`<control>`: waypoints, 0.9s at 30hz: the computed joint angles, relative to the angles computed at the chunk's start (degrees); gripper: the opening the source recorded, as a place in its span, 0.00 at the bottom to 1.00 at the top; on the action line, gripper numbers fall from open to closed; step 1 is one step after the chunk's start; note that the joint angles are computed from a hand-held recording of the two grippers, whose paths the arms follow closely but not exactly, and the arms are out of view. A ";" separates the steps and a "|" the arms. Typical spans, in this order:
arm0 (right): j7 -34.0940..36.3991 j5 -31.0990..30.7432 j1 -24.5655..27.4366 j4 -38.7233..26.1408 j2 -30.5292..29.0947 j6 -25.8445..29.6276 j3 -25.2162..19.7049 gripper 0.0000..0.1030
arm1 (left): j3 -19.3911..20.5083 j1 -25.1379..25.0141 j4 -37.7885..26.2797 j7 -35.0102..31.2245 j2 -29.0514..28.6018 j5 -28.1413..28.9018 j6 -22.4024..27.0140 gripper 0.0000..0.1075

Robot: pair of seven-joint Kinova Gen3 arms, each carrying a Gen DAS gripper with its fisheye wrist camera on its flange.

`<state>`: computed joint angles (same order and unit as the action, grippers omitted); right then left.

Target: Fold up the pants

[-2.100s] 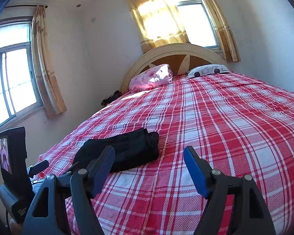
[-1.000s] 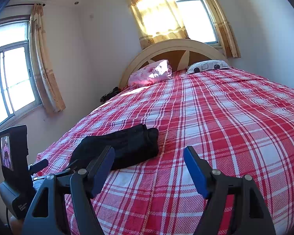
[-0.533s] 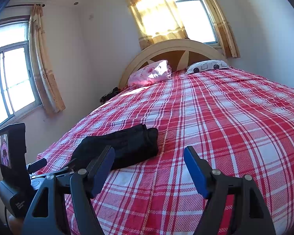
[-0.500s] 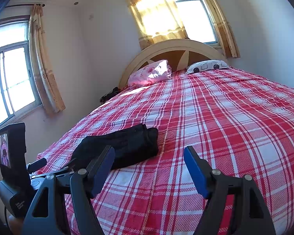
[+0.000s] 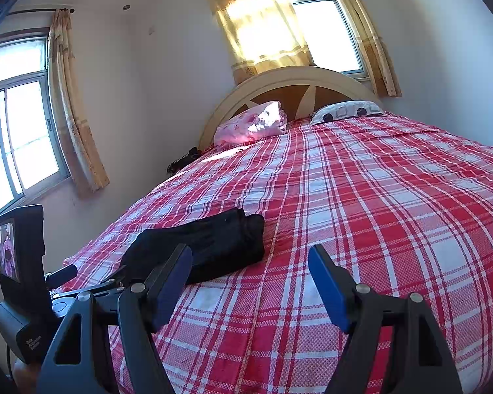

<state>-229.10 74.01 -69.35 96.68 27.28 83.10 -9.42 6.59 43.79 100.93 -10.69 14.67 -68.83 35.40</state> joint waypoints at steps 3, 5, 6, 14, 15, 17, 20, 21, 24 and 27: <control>-0.15 0.00 0.13 0.20 -0.06 -0.23 -0.05 0.73 | 0.00 0.03 -0.08 0.18 0.09 0.08 0.11 0.96; -0.16 -0.07 0.23 0.14 0.01 -0.36 -0.04 0.73 | 0.00 0.05 -0.09 0.12 0.12 0.12 0.16 0.96; -0.25 -0.07 0.25 0.18 0.00 -0.43 -0.04 0.73 | -0.04 0.07 -0.06 0.18 0.11 0.02 0.10 0.96; -0.19 -0.13 0.44 0.25 0.10 -0.87 0.06 0.73 | -0.39 -0.05 -0.54 -0.73 0.49 0.97 0.00 0.96; -0.16 -0.15 0.43 0.25 0.07 -0.87 0.06 0.73 | -0.46 0.06 -0.54 -0.64 0.55 0.80 0.10 0.96; -0.25 -0.10 0.44 0.36 0.06 -0.92 0.07 0.73 | -0.46 -0.02 -0.57 -0.85 0.56 1.01 -0.02 0.96; -0.24 -0.10 0.47 0.39 0.04 -0.99 0.05 0.73 | -0.52 -0.16 -0.70 -1.23 0.58 1.50 -0.23 0.96; -0.15 -0.11 0.57 0.35 0.07 -1.15 0.03 0.73 | -0.53 -0.21 -0.71 -1.41 0.57 1.68 -0.35 0.96; -0.10 -0.12 0.70 0.25 0.19 -1.45 0.10 0.73 | -0.75 -0.05 -0.75 -1.45 0.62 1.63 -0.34 0.96; -0.05 -0.13 0.68 0.22 0.23 -1.42 0.19 0.73 | -0.83 -0.13 -0.73 -1.40 0.64 1.66 -0.54 0.96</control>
